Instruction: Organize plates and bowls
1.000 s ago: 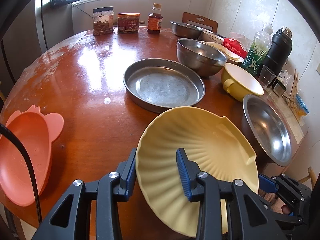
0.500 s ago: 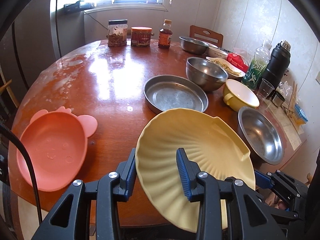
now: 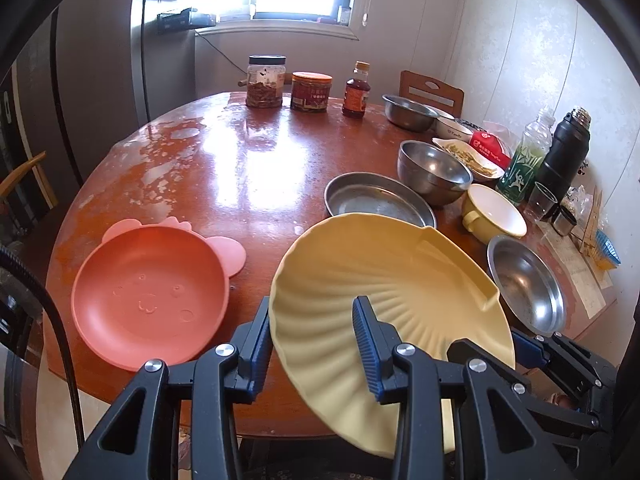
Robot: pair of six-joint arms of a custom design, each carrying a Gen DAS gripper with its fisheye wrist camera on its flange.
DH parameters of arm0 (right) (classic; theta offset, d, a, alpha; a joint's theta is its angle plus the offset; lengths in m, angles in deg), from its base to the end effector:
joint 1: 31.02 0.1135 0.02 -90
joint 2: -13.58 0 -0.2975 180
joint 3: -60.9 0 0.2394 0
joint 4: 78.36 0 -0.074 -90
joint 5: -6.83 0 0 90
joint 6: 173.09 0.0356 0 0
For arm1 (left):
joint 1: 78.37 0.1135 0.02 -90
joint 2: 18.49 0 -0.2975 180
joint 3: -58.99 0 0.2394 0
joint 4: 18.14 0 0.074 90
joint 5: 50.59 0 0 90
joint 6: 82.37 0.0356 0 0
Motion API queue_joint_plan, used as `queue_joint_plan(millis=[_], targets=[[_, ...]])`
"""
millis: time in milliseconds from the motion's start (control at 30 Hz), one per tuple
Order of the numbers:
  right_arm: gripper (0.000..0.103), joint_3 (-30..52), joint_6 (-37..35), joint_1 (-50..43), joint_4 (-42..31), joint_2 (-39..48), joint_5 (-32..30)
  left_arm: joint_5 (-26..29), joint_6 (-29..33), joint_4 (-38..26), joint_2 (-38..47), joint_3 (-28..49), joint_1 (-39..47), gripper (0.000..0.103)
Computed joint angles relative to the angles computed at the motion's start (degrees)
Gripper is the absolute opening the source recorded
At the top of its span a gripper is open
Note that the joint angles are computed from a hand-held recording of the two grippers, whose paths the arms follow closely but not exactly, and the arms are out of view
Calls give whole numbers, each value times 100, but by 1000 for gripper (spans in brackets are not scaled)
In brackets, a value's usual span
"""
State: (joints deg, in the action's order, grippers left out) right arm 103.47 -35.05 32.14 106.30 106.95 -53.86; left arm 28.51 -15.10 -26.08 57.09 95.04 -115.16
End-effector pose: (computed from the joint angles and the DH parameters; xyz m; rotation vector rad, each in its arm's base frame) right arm 0.1337 0.2255 0.1492 -0.0618 2.2844 0.4192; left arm 0.1676 -0.1169 0.1690 0.2048 2.3874 -0.2642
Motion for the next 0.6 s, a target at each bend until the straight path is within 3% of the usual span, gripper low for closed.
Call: queue_joint_plan(millis=[233,600], targets=[[39,318,-383,-91,30,138,-82,2,46,-88,-341,-122,335,38],[39,1246,-1116,-233,102,757,-449,510,526,-233,-957,-330,1645,39]])
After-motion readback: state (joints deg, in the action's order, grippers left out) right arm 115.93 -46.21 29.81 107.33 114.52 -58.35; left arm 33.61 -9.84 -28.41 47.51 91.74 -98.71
